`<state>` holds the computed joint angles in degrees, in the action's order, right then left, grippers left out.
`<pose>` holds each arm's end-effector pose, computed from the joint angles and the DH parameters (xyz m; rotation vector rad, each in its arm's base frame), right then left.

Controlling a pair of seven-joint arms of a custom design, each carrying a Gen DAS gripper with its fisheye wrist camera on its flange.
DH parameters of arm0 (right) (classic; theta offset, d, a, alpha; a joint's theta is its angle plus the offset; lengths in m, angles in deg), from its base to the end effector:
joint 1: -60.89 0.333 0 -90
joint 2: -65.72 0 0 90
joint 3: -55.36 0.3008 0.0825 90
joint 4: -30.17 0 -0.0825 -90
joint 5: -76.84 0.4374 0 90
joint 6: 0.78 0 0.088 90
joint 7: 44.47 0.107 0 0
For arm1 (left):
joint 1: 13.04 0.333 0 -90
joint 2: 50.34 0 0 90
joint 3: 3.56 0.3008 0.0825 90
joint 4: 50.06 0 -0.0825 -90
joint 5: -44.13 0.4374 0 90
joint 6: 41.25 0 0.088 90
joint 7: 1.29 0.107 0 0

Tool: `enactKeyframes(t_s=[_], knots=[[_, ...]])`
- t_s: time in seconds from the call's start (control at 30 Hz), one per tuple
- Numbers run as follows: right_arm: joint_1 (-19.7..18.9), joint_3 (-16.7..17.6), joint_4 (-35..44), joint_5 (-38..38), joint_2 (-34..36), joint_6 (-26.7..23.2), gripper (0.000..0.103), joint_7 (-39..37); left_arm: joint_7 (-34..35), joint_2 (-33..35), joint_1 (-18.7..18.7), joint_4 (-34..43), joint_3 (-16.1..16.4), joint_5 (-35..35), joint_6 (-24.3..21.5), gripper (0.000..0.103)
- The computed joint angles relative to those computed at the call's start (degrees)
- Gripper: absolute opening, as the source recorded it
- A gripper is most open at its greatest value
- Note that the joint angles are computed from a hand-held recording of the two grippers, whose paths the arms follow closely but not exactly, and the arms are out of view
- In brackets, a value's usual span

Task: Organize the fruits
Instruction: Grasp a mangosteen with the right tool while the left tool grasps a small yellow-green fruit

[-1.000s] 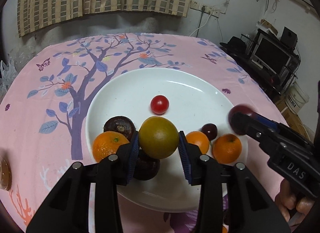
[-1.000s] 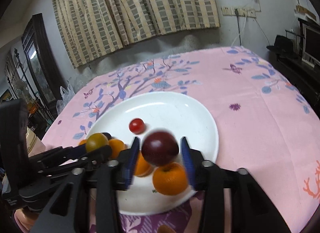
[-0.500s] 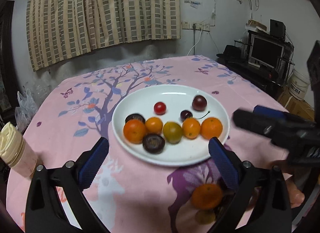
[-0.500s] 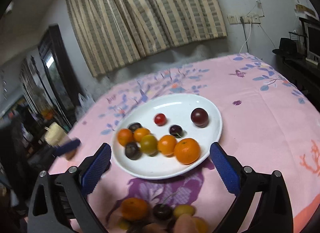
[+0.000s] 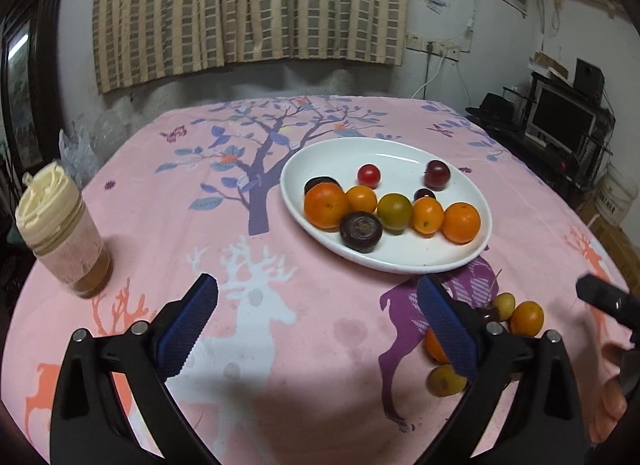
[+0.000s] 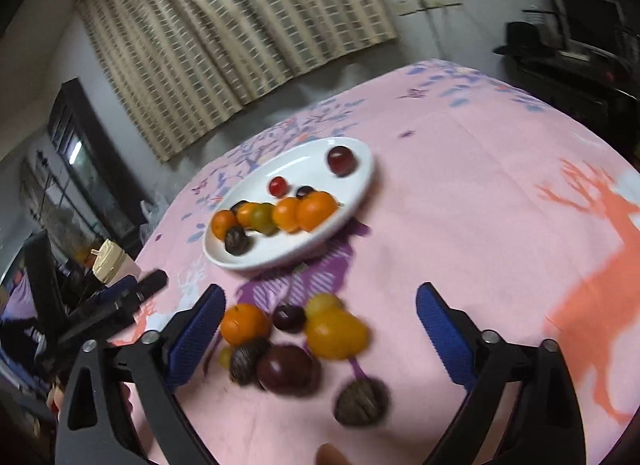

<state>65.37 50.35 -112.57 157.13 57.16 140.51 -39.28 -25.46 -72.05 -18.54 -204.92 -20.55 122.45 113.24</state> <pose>0.5075 -0.0055 0.3004 -1.8271 1.2780 -0.0646 0.4020 -0.1893 0.3069 -1.9684 1.3065 -0.6778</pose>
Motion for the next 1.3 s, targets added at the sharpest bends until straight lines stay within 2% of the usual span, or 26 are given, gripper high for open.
enactKeyframes(t_s=[0.1, 0.17, 0.23, 0.4, 0.57, 0.67, 0.77, 0.87, 0.93, 1.0, 1.07, 1.13, 1.3], knots=[[0.19, 1.4, -2.41, -6.63, -1.51, 6.27, 0.087, 2.75, -4.04, -1.02, 1.37, -1.12, 1.53, 2.35, 5.55, 0.098], [0.68, 1.94, -3.39, -11.46, -1.86, 8.31, 0.083, 4.87, -5.45, -1.48, 2.03, -1.54, 1.57, 3.11, 7.06, 0.098], [1.47, 2.71, -5.01, -15.85, -2.39, 11.74, 0.078, 6.34, -4.88, -1.8, 2.11, -1.72, 1.1, 2.23, 6.24, 0.098], [3.19, 2.64, -6.34, -20.85, -1.74, 14.76, 0.063, 7.25, -3.49, -1.53, 2.37, -1.8, 1.07, 0.36, 6.51, 0.098], [4.74, 2.63, -6.62, -20.9, -1.03, 17.67, 0.055, 6.54, -2.86, -1.79, 2.83, -2.14, 0.82, -0.61, 6.72, 0.098], [5.37, 2.75, -6.82, -21.13, -1.02, 19.28, 0.034, 6.17, -2.17, -1.95, 2.95, -2.29, 0.75, -0.96, 6.85, 0.098], [5.15, 1.71, -6.08, -20.41, -0.89, 16.68, 0.034, 5.77, -1.17, -2.3, 3.17, -2.66, 0.62, -0.02, 8.02, 0.098], [3.65, 0.15, -4.13, -19.07, 0.1, 10.59, 0.034, 6.47, -2.07, -1.64, 4.05, -2.16, 0.54, 7.26, 14.01, 0.097], [2.57, -0.16, -3.15, -18.35, 0.79, 7.59, 0.034, 6.96, -2.63, -0.11, 3.45, -0.85, 0.37, 13.25, 16.78, 0.083], [1.91, 0.16, -2.89, -17.82, 1.0, 6.9, 0.034, 7.18, -1.44, 3.0, 2.12, 0.93, 1.61, 15.82, 19.55, 0.06], [1.6, 0.59, -3.01, -17.7, 0.92, 6.96, 0.034, 7.17, 2.75, 5.86, 0.77, 2.16, 2.63, 13.87, 20.69, 0.048], [1.36, 0.75, -2.99, -17.56, 0.95, 6.75, 0.034, 7.11, 6.81, 7.8, -0.19, 3.0, 2.85, 11.25, 20.35, 0.048], [0.53, 0.44, -2.24, -16.72, 1.58, 4.16, 0.034, 7.26, 10.64, 10.93, -1.75, 4.94, 2.93, 10.86, 20.48, 0.046]])
